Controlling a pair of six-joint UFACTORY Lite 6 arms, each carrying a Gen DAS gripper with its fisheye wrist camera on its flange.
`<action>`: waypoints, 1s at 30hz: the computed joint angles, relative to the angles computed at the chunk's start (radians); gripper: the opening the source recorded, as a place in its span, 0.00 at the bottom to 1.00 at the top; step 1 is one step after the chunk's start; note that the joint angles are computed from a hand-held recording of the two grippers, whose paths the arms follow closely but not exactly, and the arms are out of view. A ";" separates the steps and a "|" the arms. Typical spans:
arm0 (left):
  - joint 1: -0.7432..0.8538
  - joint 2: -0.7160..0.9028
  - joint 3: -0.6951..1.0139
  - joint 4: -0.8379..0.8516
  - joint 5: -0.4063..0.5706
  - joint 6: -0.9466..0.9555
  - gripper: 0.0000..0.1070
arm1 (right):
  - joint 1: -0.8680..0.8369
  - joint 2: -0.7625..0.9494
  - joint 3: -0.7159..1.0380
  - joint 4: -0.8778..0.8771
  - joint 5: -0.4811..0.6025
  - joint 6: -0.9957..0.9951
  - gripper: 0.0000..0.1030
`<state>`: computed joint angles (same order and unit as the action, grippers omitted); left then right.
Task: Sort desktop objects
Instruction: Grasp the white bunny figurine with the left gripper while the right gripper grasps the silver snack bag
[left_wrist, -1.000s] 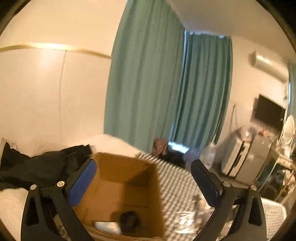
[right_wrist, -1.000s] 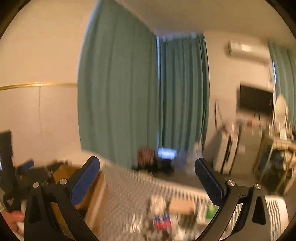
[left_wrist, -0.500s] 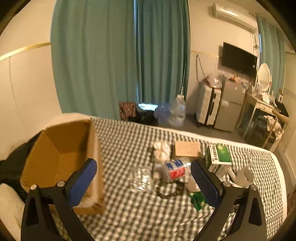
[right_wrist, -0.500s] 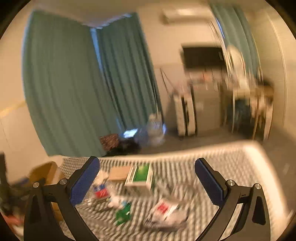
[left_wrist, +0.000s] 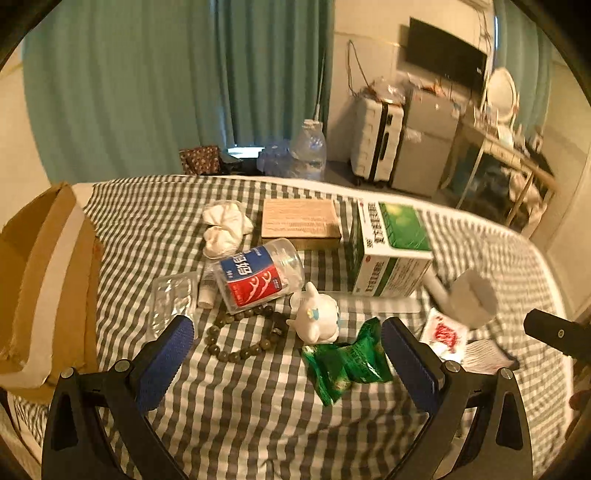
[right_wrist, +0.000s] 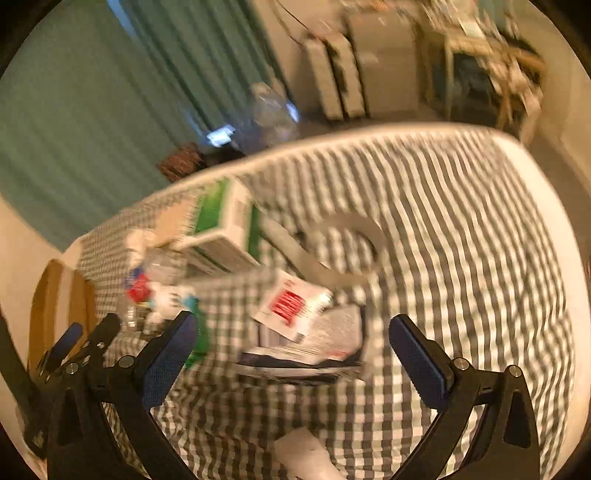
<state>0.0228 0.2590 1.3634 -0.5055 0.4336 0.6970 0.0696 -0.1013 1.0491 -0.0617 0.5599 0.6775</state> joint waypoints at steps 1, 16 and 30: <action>-0.011 0.023 0.010 0.019 -0.008 -0.020 0.96 | -0.050 0.039 0.004 0.082 0.020 -0.062 0.99; -0.067 0.339 0.233 0.046 -0.035 -0.107 0.75 | -0.296 0.325 -0.009 0.702 0.116 -0.584 0.44; -0.049 0.229 0.159 -0.018 0.077 0.026 0.37 | -0.066 -0.017 -0.032 0.174 0.009 -0.117 0.18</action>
